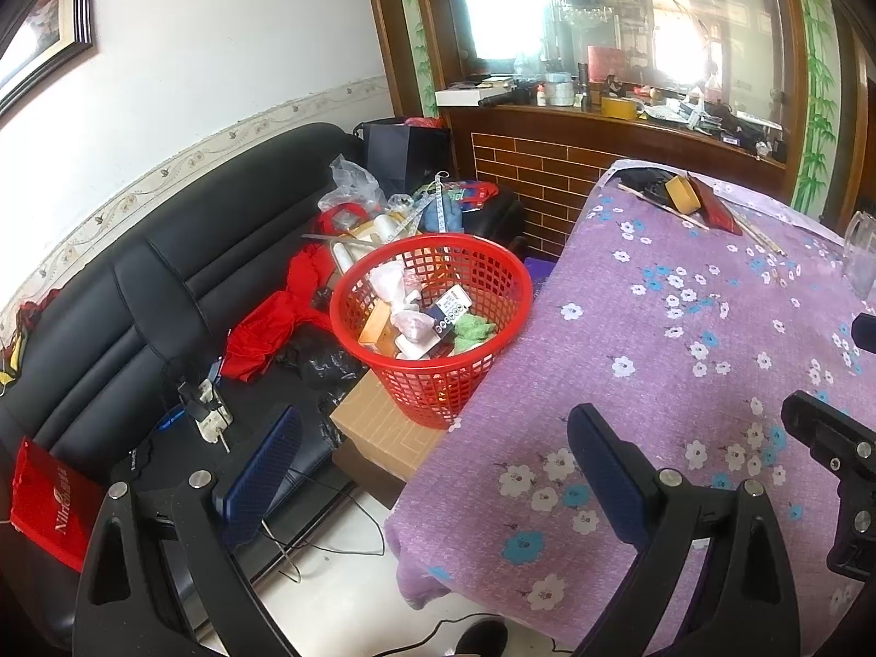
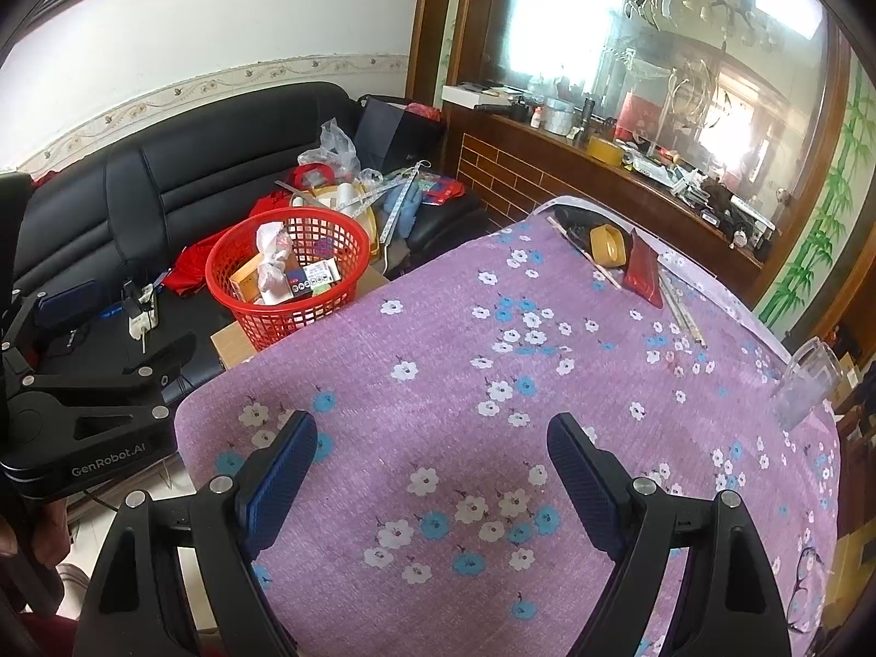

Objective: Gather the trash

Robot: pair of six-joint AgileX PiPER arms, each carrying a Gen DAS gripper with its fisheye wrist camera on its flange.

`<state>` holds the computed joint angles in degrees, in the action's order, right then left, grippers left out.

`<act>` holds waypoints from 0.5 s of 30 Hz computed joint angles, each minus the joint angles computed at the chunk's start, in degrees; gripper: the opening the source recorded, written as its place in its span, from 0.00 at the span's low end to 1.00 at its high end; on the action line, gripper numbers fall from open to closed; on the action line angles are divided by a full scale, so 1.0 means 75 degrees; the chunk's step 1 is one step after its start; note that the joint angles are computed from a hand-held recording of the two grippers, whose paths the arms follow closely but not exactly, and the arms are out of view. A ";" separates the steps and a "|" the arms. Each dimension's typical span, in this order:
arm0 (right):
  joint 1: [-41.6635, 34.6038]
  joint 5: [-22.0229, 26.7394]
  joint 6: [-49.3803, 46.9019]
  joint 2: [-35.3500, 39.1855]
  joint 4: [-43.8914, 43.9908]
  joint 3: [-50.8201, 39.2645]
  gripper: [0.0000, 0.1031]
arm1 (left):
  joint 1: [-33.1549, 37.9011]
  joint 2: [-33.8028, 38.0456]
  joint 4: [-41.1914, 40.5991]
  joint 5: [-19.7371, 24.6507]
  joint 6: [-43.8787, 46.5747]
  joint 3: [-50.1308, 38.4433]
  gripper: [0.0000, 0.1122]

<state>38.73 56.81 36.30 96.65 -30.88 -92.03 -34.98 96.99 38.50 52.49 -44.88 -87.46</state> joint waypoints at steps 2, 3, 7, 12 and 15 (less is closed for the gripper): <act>-0.0043 -0.0032 0.0006 -0.0043 0.0011 0.0078 0.87 | -0.0028 0.0038 -0.0004 -0.0001 0.0002 -0.0010 0.86; -0.0075 -0.0056 -0.0007 -0.0066 0.0030 0.0117 0.87 | -0.0041 0.0053 -0.0010 0.0001 0.0018 -0.0021 0.86; -0.0128 -0.0064 0.0068 -0.0123 0.0066 0.0246 0.87 | -0.0093 0.0152 -0.0062 0.0015 0.0118 -0.0103 0.86; -0.0301 -0.0036 0.0151 -0.0210 0.0261 0.0465 0.87 | -0.0185 0.0348 -0.0368 -0.0017 0.0465 -0.0220 0.86; -0.0453 -0.0013 0.0308 -0.0379 0.0316 0.0837 0.87 | -0.0281 0.0558 -0.0639 -0.0067 0.0731 -0.0345 0.86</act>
